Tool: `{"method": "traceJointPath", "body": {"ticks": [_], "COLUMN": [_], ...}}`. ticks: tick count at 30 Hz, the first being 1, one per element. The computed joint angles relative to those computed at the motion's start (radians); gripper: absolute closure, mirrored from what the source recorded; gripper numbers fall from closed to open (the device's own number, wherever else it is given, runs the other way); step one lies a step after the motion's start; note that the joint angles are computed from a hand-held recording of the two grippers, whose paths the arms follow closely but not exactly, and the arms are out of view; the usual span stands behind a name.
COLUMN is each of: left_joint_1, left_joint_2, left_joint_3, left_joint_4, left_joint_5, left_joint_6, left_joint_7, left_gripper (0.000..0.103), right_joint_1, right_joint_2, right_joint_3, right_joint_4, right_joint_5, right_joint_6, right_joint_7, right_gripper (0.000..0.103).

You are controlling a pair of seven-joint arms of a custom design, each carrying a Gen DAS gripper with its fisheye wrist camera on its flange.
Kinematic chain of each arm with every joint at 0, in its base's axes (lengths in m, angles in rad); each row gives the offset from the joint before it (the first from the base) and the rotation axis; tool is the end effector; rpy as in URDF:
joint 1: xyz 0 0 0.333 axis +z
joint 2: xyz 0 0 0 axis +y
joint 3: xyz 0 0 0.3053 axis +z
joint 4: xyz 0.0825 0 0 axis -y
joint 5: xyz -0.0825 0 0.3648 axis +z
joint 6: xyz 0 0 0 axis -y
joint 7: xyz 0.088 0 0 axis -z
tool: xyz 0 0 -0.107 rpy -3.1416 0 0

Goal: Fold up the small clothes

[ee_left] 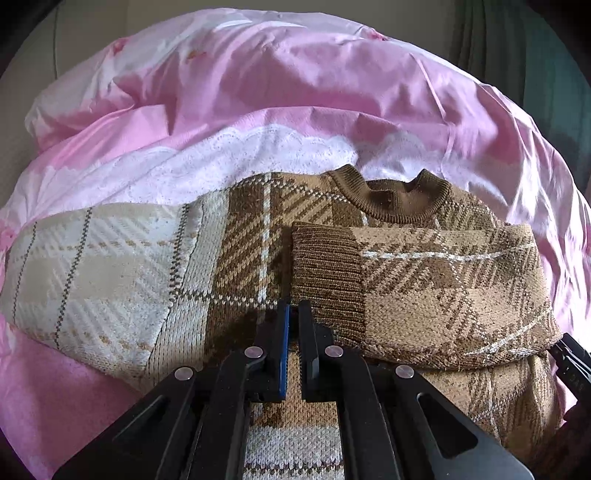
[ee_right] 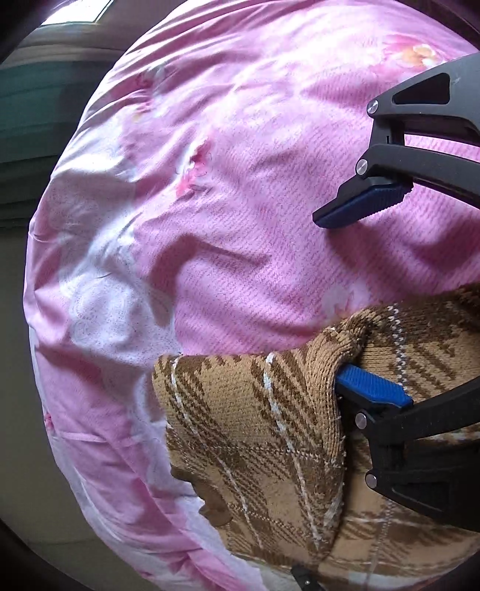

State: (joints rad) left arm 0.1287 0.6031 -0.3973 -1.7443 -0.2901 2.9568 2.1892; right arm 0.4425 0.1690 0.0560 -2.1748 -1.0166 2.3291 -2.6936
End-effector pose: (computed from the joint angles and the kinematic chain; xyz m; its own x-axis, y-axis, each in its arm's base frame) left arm 0.6805 -0.1230 0.3232 -0.4772 -0.8773 0.0515 -0.6858 0.3351 -0.6461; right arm 0.4845 0.2467 0.3219 -0.6951 -0.7176 -0.0433 -0.5264 0.5491 -0.6492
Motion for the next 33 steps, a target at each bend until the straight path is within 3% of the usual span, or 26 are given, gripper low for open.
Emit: {"method": "traceJointPath", "body": {"ticks": [4,6,9,12,13,15,17,19,22,27,33], "left_joint_1": [-0.001,0.017,0.096,0.191,0.196,0.202,0.166,0.077,-0.001,-0.003,0.009], "left_joint_2": [-0.032,-0.068,-0.112,-0.109,-0.103,-0.083,-0.06,-0.048,-0.025,0.011,-0.006], "left_joint_3": [0.003,-0.02,-0.123,-0.257,-0.273,-0.299,-0.273,-0.178,-0.082,-0.066,-0.081], "left_joint_4": [-0.034,-0.082,-0.154,-0.164,-0.155,-0.132,-0.093,-0.06,-0.02,0.021,-0.016], "left_joint_5": [0.007,0.01,-0.01,-0.045,-0.053,-0.07,-0.076,-0.049,-0.036,-0.079,-0.115], "left_joint_6": [0.024,0.063,0.121,0.114,0.104,0.071,0.021,-0.008,-0.049,-0.088,-0.044], "left_joint_7": [0.005,0.032,0.105,0.185,0.2,0.236,0.247,0.216,0.18,0.196,0.239], "left_gripper": [0.096,0.096,0.096,0.096,0.096,0.096,0.096,0.096,0.096,0.096,0.095], "right_joint_1": [0.002,0.011,0.027,0.044,0.045,0.033,0.006,-0.023,-0.037,-0.017,0.013], "right_joint_2": [-0.028,-0.038,-0.051,-0.044,-0.034,-0.029,-0.023,0.005,0.049,0.086,0.085], "right_joint_3": [0.008,0.021,0.033,0.042,0.041,0.027,0.012,0.0,-0.015,-0.032,-0.056], "right_joint_4": [-0.03,-0.03,-0.018,0.028,0.05,0.06,0.056,0.066,0.071,0.087,0.094], "right_joint_5": [-0.029,-0.029,-0.076,-0.16,-0.182,-0.254,-0.306,-0.283,-0.214,-0.172,-0.159], "right_joint_6": [0.041,0.021,-0.014,-0.092,-0.111,-0.059,0.048,0.14,0.207,0.209,0.185], "right_joint_7": [0.0,-0.032,-0.031,-0.039,-0.055,-0.031,0.008,-0.008,-0.043,-0.099,-0.113], "right_gripper": [0.031,0.031,0.031,0.031,0.031,0.033,0.05,0.065,0.065,0.065,0.065]}}
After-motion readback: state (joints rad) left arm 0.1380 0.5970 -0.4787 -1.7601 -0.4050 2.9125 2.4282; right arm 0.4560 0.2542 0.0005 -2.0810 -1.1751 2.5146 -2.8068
